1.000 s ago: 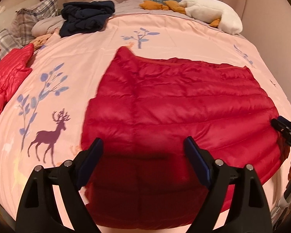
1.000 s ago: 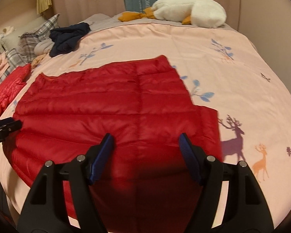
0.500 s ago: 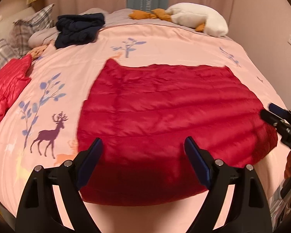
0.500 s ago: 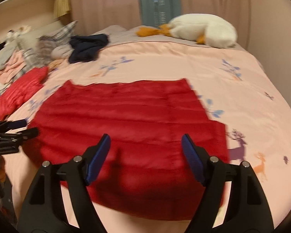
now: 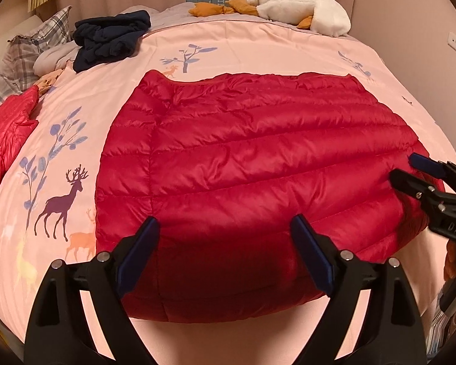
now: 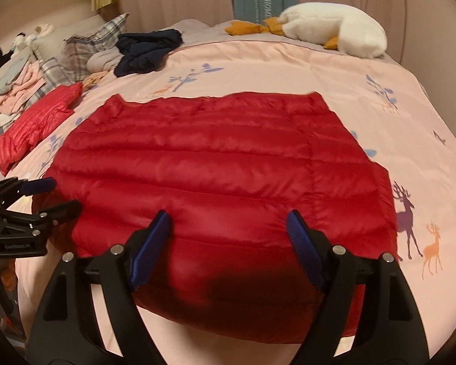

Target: Fold large clothes

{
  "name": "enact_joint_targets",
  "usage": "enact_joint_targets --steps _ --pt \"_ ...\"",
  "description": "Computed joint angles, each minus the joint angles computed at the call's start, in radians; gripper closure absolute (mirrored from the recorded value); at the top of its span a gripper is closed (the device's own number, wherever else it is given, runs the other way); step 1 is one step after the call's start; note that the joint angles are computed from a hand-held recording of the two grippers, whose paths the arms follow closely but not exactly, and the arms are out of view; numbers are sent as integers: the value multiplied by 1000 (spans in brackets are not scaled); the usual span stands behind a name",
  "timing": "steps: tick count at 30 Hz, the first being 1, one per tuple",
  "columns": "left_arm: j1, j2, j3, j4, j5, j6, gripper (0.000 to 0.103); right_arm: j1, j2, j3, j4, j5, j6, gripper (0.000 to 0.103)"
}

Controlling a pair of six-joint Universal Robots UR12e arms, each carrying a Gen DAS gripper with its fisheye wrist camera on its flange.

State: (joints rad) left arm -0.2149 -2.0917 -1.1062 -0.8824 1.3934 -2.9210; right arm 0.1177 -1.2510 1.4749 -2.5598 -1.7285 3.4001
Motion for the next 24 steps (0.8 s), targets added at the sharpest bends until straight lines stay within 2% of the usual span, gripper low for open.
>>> enact_joint_targets --steps 3,5,12,24 --pt "5 1 -2 0 -4 -13 11 -13 -13 17 2 10 22 23" --pt "10 1 -2 -4 -3 -21 11 -11 -17 22 10 -22 23 23" --pt "21 2 -4 -11 2 -35 11 -26 -43 53 21 -44 65 23" --pt "20 -5 0 -14 10 -34 10 -28 -36 52 30 -46 69 21"
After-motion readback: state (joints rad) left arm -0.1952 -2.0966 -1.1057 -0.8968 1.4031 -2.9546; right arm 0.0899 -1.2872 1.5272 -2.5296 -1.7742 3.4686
